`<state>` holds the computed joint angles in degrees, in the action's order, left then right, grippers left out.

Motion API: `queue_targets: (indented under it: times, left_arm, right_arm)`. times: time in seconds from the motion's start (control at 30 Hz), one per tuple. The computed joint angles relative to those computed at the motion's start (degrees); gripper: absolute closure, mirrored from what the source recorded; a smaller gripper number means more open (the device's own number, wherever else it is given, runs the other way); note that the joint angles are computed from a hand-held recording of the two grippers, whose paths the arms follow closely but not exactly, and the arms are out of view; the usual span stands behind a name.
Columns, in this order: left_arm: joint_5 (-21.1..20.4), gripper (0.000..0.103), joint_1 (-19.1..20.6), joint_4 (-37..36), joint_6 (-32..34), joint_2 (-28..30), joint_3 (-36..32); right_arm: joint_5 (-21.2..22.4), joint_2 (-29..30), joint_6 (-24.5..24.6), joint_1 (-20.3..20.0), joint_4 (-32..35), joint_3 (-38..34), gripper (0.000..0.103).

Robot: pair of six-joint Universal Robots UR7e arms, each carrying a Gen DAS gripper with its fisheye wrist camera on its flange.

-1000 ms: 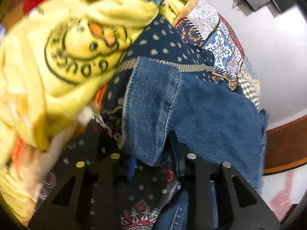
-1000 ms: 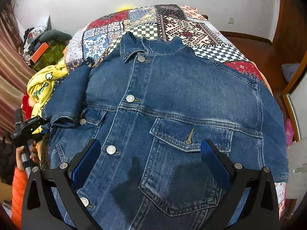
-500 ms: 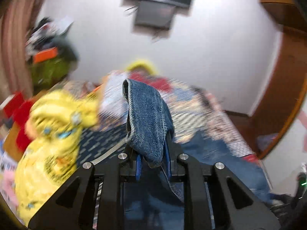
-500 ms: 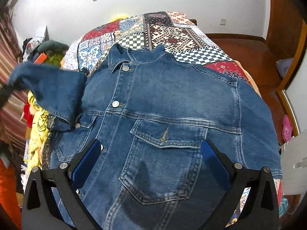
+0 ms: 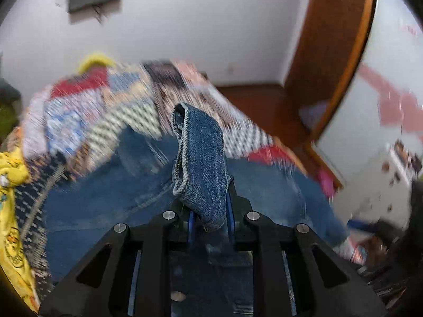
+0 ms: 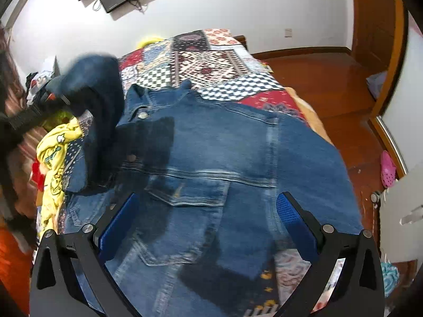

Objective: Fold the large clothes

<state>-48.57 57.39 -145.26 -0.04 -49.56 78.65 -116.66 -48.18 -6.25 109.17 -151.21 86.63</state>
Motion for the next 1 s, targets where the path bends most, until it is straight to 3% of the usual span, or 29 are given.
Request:
queue_targets:
  times: [0.2,0.33,0.37,0.47,0.53,0.73,0.87,1.0]
  left_arm:
    - [-8.2,0.084,3.1,11.3,-9.7,2.8,-1.1]
    - [-13.0,0.084,3.0,14.8,-10.2,2.3,-0.6]
    - [-12.3,0.084,2.4,15.0,-9.5,1.9,-0.1]
    - [-10.6,0.068,0.5,15.1,-6.5,0.6,1.7]
    - [-9.5,0.050,-0.6,14.1,-4.8,-0.8,3.5]
    - [0.0,0.011,-3.6,5.7,-0.8,-6.1,10.8]
    - [6.9,0.008,-3.3,2.3,-0.2,-9.9,14.8]
    - [10.2,0.008,-1.2,5.1,-5.4,-13.6,17.3]
  right_arm:
    - [-0.9,-1.5,1.6,-1.5,-0.8,1.6,0.000]
    - [-0.7,-2.1,3.4,-2.5,0.1,2.0,0.000]
    - [-0.8,-2.1,3.5,-2.6,0.3,2.0,0.000]
    - [-1.5,-2.3,3.5,-2.8,0.5,2.4,0.000]
    - [-1.5,-2.8,3.7,-2.9,0.3,3.0,0.000]
    - [-1.7,-5.0,5.5,-3.9,0.2,4.9,0.000]
    - [-1.5,-7.8,7.5,-5.2,0.0,7.1,0.000]
    - [-1.0,-10.3,10.4,-7.0,0.4,9.2,0.000]
